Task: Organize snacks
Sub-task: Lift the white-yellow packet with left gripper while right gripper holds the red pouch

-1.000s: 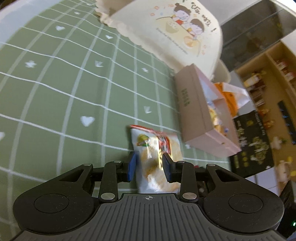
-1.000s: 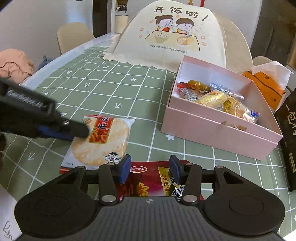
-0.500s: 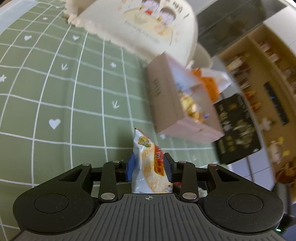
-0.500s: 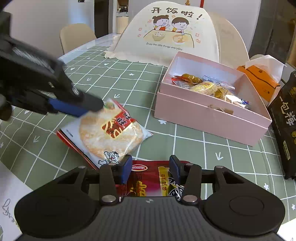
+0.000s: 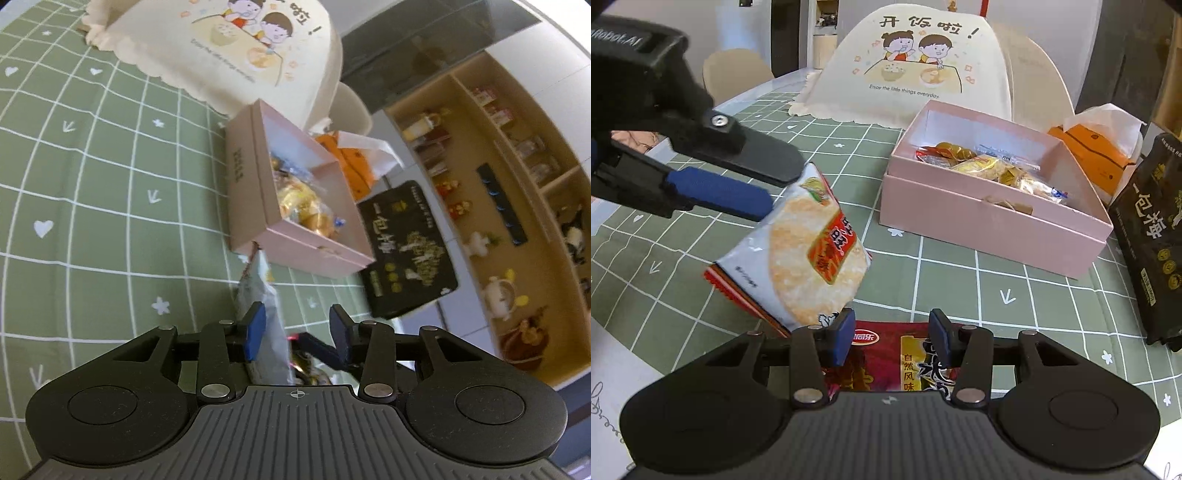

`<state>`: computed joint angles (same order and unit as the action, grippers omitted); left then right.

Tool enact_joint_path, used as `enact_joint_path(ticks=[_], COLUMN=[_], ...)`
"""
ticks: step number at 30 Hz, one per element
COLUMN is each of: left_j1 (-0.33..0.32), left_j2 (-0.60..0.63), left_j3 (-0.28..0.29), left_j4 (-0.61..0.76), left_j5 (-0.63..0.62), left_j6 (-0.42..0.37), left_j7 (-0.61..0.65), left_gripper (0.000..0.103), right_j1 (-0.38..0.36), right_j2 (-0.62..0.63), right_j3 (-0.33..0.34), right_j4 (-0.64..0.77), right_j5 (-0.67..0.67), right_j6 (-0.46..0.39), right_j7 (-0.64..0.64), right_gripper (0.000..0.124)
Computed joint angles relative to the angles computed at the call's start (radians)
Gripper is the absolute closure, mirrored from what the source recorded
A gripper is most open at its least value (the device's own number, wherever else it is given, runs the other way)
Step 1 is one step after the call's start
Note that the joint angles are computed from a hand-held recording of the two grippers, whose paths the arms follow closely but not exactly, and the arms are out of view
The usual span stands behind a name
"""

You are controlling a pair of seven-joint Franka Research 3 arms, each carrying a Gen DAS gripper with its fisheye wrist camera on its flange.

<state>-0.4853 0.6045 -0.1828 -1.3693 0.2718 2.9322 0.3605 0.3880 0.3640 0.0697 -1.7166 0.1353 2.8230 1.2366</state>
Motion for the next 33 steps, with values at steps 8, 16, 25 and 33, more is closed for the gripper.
enact_joint_path(ticks=[8, 16, 25, 33], left_j1=[-0.029, -0.068, -0.088, -0.104], left_j2=[0.132, 0.131, 0.019, 0.015], left_j3=[-0.016, 0.03, 0.044, 0.035], left_j4=[0.231, 0.255, 0.121, 0.153], left_j5=[-0.013, 0.023, 0.12, 0.163], left_j6=[-0.259, -0.332, -0.347, -0.47], left_j7=[0.079, 0.048, -0.026, -0.048], left_gripper=[0.064, 0.082, 0.082, 0.082], right_j1=[-0.016, -0.049, -0.169, -0.08], right_j2=[-0.032, -0.076, -0.073, -0.058], right_j3=[0.021, 0.028, 0.053, 0.023], right_j4=[-0.05, -0.09, -0.022, -0.038], right_j5=[0.043, 0.096, 0.368, 0.24], right_j6=[0.022, 0.033, -0.229, -0.15], right_j7=[-0.054, -0.082, -0.096, -0.045], right_gripper=[0.078, 0.067, 0.055, 0.042])
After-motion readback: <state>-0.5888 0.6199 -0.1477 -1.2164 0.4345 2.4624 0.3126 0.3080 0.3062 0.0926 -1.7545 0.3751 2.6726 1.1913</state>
